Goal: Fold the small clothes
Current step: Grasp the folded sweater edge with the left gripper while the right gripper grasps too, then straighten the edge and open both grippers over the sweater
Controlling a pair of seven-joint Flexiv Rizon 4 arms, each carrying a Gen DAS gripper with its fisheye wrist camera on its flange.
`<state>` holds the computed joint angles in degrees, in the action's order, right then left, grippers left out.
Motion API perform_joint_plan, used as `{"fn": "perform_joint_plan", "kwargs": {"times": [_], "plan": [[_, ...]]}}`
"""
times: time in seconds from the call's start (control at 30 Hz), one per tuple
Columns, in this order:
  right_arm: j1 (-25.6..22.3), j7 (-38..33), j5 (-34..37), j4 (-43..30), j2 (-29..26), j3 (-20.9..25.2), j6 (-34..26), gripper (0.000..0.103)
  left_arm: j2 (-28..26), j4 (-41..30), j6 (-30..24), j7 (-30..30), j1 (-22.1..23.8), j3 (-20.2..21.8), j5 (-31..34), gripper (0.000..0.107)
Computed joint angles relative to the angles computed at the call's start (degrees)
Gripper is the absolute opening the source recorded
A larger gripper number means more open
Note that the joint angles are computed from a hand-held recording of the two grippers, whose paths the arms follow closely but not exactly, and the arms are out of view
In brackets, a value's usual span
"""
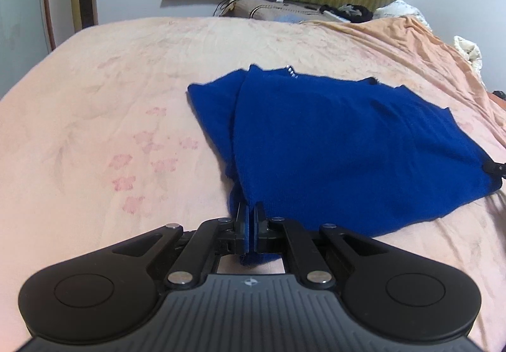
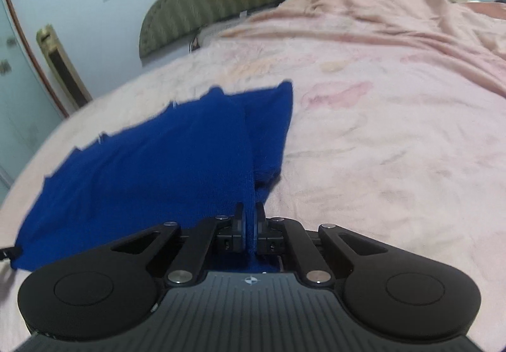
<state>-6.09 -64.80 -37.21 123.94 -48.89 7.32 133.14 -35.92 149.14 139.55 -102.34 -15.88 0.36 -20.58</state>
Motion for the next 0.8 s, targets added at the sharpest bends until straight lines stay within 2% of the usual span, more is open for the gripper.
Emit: {"fn": "perform_joint_plan", "kwargs": {"times": [0.1, 0.2, 0.3, 0.37, 0.43, 0.47, 0.5, 0.57, 0.67, 0.73, 0.8], "plan": [[0.98, -2.53, 2.81, 3.18, 1.84, -1.04, 2.71, 0.002, 0.54, 0.51, 0.03, 0.78, 0.25, 0.45, 0.45, 0.002], [1.38, -3.68, 2.79, 4.31, 3.23, -1.97, 0.47, 0.002, 0.17, -0.82, -4.19, 4.75, -2.86, 1.16, -4.47, 0.002], [3.23, -5.75, 5.07, 4.08, 3.58, -2.53, -2.12, 0.003, 0.63, -0.58, -3.9, 7.41, -7.58, 2.38, -10.23, 0.004], [8.65, -9.19, 13.97, 4.8, 4.68, -4.8, -1.13, 0.021, 1.81, -0.03, -4.11, 9.69, -11.5, 3.05, -17.02, 0.006], [16.26, -14.87, 25.63, 5.22, 5.1, -8.15, 1.85, 0.035, 2.52, -0.38, -3.9, 13.09, -16.51, 3.24, -27.0, 0.006], [18.27, -17.01, 28.63, 5.37, 5.18, -8.71, 3.54, 0.041, 2.46, -1.23, -3.2, 15.06, -18.64, 2.87, -32.1, 0.006], [18.7, -18.65, 29.48, 5.53, 5.08, -8.13, 5.34, 0.041, 2.11, -2.35, -2.03, 16.44, -19.89, 2.29, -35.49, 0.006], [18.52, -20.91, 28.05, 5.81, 4.88, -6.24, 7.42, 0.045, 1.3, -5.15, -1.02, 18.48, -19.89, 0.58, -36.95, 0.007], [17.95, -20.61, 23.59, 5.34, 4.32, -3.06, 4.95, 0.049, -1.39, -10.87, -3.54, 26.28, -20.13, -2.12, -40.24, 0.007], [18.25, -20.11, 21.36, 4.79, 3.48, -1.74, 2.79, 0.05, -4.57, -14.91, -3.94, 33.03, -22.41, -3.23, -47.39, 0.007], [22.35, -22.12, 24.63, 4.64, 3.1, -3.43, 0.7, 0.055, -6.95, -18.06, -3.03, 38.54, -23.69, -5.31, -55.34, 0.007]]}}
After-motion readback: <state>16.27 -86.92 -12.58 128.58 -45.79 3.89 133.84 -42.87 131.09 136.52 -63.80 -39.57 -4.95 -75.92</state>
